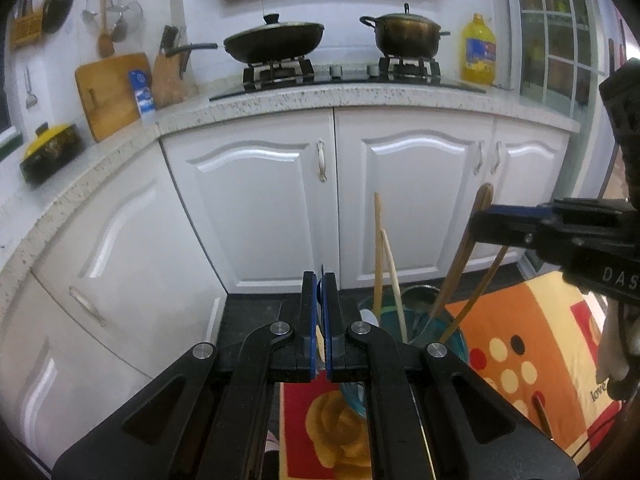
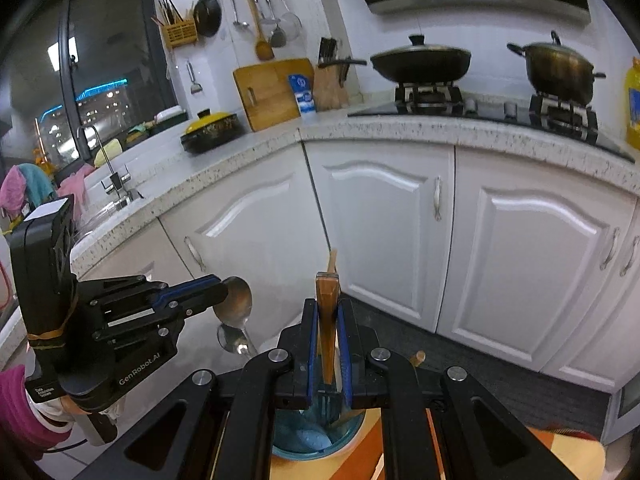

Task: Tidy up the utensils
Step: 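Lower the spoon and fork into the floral cup and open both tools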

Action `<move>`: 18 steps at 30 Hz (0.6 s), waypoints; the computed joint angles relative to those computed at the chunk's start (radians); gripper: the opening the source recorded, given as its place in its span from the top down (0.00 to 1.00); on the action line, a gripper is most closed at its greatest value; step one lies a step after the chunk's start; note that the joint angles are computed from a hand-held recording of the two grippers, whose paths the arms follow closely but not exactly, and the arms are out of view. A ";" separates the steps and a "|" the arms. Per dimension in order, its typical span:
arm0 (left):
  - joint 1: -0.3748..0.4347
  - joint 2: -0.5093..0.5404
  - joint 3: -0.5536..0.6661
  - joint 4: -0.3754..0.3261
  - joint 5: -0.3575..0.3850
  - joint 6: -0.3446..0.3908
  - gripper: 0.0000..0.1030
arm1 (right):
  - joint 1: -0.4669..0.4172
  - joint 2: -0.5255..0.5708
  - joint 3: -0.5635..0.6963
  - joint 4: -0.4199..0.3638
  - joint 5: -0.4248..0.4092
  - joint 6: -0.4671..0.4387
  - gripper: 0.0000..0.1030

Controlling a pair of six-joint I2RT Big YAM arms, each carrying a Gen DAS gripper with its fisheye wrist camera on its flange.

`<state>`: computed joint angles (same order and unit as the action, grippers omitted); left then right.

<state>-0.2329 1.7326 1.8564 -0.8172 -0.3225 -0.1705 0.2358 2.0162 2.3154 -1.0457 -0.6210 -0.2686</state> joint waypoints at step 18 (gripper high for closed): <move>0.012 -0.003 -0.003 -0.024 0.103 -0.118 0.66 | -0.014 0.030 0.023 -0.060 -0.019 0.024 0.86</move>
<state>-0.2213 1.7298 1.8532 -0.8415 -0.2196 -0.2888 0.2219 2.0467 2.3385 -1.1059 -0.6398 -0.2450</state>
